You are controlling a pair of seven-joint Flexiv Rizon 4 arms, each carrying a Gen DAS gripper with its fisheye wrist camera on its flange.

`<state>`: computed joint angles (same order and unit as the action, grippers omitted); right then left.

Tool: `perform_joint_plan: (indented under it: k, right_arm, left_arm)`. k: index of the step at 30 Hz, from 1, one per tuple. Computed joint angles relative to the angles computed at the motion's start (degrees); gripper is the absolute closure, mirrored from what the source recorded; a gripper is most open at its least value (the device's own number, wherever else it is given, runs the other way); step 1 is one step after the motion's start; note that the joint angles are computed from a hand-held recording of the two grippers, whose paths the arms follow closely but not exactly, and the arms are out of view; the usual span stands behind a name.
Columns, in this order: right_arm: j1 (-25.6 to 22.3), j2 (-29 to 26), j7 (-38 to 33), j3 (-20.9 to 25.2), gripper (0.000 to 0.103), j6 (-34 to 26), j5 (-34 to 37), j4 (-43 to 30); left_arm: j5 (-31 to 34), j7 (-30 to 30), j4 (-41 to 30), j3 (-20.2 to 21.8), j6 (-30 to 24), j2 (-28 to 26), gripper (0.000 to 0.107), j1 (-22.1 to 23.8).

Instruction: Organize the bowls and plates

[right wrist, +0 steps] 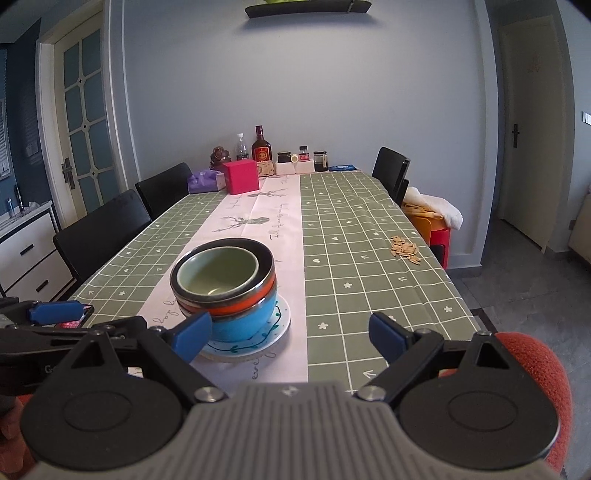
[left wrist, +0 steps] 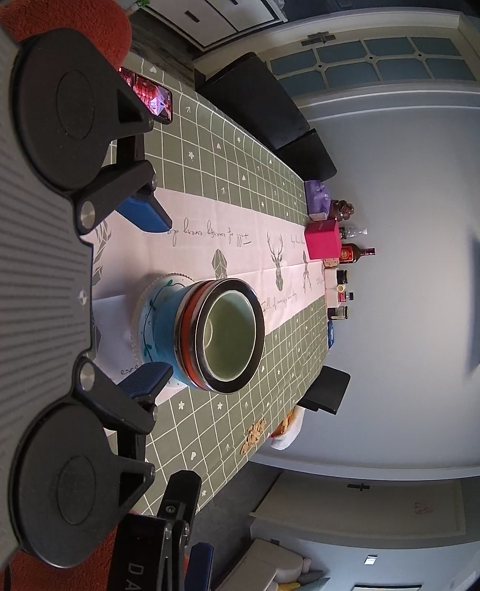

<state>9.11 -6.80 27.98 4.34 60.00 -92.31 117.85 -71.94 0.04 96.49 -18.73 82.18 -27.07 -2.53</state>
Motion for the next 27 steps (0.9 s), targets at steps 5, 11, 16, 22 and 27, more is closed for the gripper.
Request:
perform_joint_plan:
  k: [5,11,16,22,27]
  right_arm:
    - [0.31,0.47,0.12,0.28,0.013,-0.92,-0.57,0.18]
    - [0.51,0.79,0.03,0.50,0.012,-1.73,-0.80,0.27]
    - [0.60,0.80,-0.06,0.53,0.012,-1.84,-0.89,0.21]
    - [0.63,1.02,0.28,0.61,0.012,-2.27,-1.36,0.33]
    - [0.62,1.36,0.97,0.73,0.012,-2.80,-2.15,0.56]
  left_arm:
    - [-1.27,1.25,0.23,-0.14,-0.05,0.30,0.013,0.00]
    - [-3.51,2.92,0.10,0.67,0.00,0.45,0.013,-0.93]
    - [-5.05,4.27,-0.06,0.95,0.39,0.59,0.013,-1.36]
    - [-7.78,6.79,-0.53,1.63,0.73,0.75,0.013,-2.27]
    - [-12.03,11.02,-1.18,2.35,1.21,1.07,0.013,-3.60]
